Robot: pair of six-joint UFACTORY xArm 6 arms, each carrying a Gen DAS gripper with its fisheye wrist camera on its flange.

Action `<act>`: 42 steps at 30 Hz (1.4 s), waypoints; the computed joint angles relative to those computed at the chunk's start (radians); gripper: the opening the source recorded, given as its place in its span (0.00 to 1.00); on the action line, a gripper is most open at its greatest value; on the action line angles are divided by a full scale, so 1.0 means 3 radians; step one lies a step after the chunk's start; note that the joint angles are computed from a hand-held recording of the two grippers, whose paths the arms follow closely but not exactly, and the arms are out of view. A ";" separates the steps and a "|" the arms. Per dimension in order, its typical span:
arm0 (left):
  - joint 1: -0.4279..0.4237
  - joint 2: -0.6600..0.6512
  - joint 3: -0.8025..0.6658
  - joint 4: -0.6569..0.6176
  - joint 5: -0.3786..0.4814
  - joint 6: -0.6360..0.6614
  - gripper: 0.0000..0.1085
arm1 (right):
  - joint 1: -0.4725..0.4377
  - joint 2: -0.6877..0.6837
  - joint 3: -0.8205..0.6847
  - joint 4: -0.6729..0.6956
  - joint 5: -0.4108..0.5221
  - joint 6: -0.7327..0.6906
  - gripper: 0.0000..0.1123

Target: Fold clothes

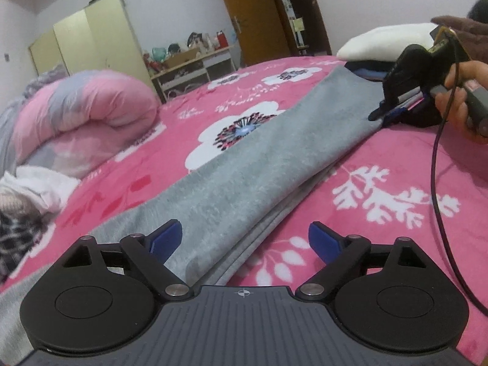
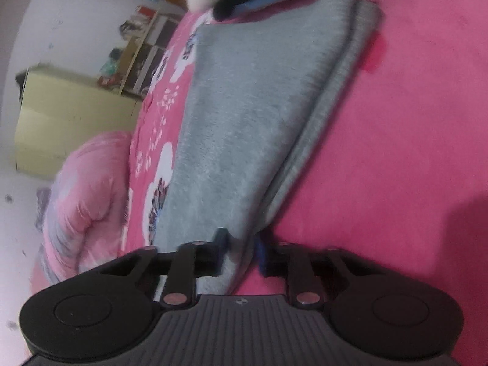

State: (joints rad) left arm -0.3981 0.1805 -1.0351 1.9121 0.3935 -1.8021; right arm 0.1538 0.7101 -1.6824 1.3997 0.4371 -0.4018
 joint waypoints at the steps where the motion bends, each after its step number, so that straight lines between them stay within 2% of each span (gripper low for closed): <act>1: 0.0017 -0.0011 0.0017 -0.0019 -0.0010 0.0020 0.84 | -0.0007 0.0037 -0.0049 -0.0029 0.0017 -0.0035 0.09; 5: 0.0041 -0.0109 0.0135 -0.0008 -0.0039 0.0023 0.84 | -0.0102 -0.0299 0.0184 -0.0024 0.0132 -0.0315 0.08; 6: 0.0059 -0.0105 0.0139 -0.0028 -0.0067 0.0052 0.84 | -0.0128 -0.0380 0.0226 -0.0139 0.0142 -0.0315 0.07; 9: 0.0089 -0.0068 0.0148 -0.0103 -0.0107 0.0101 0.84 | -0.0187 -0.0315 0.0170 -0.0918 0.0064 0.0263 0.06; 10: 0.0098 -0.0054 0.0152 -0.0177 -0.0119 0.0153 0.84 | -0.0219 -0.0252 0.0136 -0.1044 0.0111 0.0460 0.06; 12: 0.0125 -0.0077 0.0188 -0.0260 -0.0168 0.0186 0.84 | -0.0278 -0.0130 0.0096 -0.1013 0.0185 0.0593 0.05; 14: 0.0157 -0.0130 0.0242 -0.0289 -0.0226 0.0167 0.84 | -0.0314 -0.0216 0.0211 -0.0760 0.0225 0.0512 0.08; 17: 0.0198 -0.0276 0.0389 -0.0294 -0.0269 0.0107 0.85 | -0.0177 -0.0592 0.0637 -0.0979 -0.0194 0.0367 0.10; 18: 0.0210 -0.0320 0.0436 -0.0322 -0.0286 0.0116 0.85 | -0.0111 -0.0742 0.0795 -0.1037 -0.0341 0.0224 0.10; 22: 0.0264 -0.0531 0.0686 -0.0550 -0.0389 0.0207 0.85 | 0.0250 -0.1130 0.1063 -0.0777 -0.0540 -0.0861 0.11; 26: 0.0249 -0.0804 0.0966 -0.0685 -0.0279 0.0130 0.85 | 0.0572 -0.1043 0.0824 -0.0800 0.0062 -0.1587 0.12; 29: 0.0249 -0.1034 0.1184 -0.0652 -0.0149 -0.0015 0.84 | 0.0788 -0.0733 0.0438 -0.0942 0.0502 -0.1839 0.12; 30: 0.0255 -0.1107 0.1252 -0.0646 -0.0113 -0.0051 0.83 | 0.0846 -0.0681 0.0420 -0.1097 0.0494 -0.1771 0.12; 32: 0.0302 -0.1230 0.1364 -0.0554 -0.0134 -0.0180 0.80 | 0.0954 -0.0498 0.0414 -0.1572 0.0221 -0.1563 0.11; 33: 0.0333 -0.1288 0.1412 -0.0493 -0.0162 -0.0260 0.80 | 0.0931 -0.0480 0.0430 -0.1612 0.0228 -0.1569 0.08; 35: 0.0368 -0.1373 0.1479 -0.0341 -0.0165 -0.0435 0.80 | 0.0855 -0.0614 0.0525 -0.1824 0.0349 -0.1257 0.08; 36: 0.0374 -0.1408 0.1508 -0.0251 -0.0141 -0.0536 0.80 | 0.0827 -0.0678 0.0548 -0.2090 0.0403 -0.0949 0.08; 39: 0.0461 -0.1480 0.1527 0.0208 -0.0217 -0.0989 0.80 | 0.0900 -0.1003 0.0936 -0.3098 0.0051 -0.0374 0.12; 40: 0.0490 -0.1500 0.1524 0.0365 -0.0241 -0.1155 0.80 | 0.0927 -0.1119 0.1090 -0.3270 -0.0102 -0.0365 0.12; 42: 0.0536 -0.1515 0.1515 0.0559 -0.0243 -0.1366 0.80 | 0.1043 -0.1280 0.1148 -0.3194 -0.0113 -0.0469 0.12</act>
